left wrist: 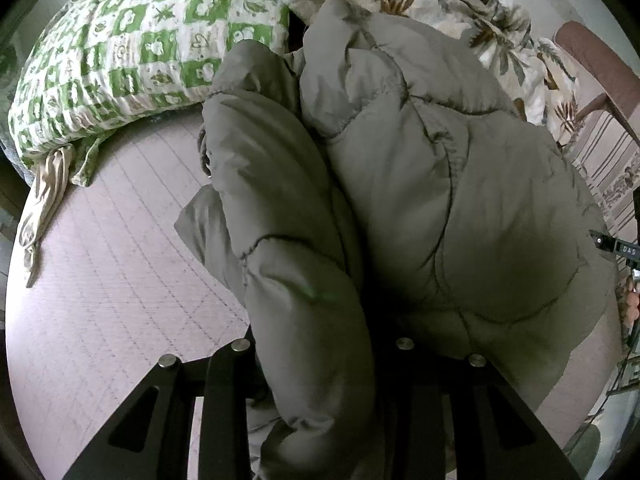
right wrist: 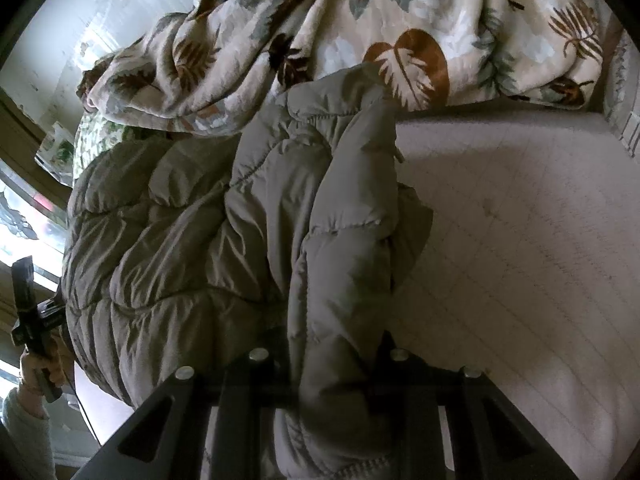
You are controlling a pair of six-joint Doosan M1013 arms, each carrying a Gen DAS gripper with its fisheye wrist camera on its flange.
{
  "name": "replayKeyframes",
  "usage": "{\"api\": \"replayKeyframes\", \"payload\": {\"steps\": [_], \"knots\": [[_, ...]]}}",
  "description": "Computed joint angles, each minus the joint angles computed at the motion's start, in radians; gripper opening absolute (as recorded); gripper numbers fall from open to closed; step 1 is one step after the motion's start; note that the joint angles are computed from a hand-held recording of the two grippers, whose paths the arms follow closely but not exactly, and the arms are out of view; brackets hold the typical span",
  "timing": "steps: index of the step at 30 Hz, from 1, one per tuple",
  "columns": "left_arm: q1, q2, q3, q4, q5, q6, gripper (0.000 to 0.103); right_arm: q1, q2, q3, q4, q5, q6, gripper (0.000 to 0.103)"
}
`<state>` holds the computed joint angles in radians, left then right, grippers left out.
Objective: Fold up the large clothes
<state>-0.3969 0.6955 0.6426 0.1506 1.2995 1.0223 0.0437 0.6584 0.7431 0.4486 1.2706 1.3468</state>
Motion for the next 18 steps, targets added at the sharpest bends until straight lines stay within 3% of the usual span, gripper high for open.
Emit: {"api": "replayKeyframes", "payload": {"steps": [9, 18], "knots": [[-0.014, -0.013, -0.016, 0.021, 0.002, -0.008, 0.034, -0.023, -0.016, -0.010, 0.024, 0.006, -0.023, 0.025], [-0.029, -0.043, 0.004, 0.043, -0.005, -0.012, 0.034, -0.014, -0.040, 0.003, 0.025, -0.012, -0.026, 0.025]]}}
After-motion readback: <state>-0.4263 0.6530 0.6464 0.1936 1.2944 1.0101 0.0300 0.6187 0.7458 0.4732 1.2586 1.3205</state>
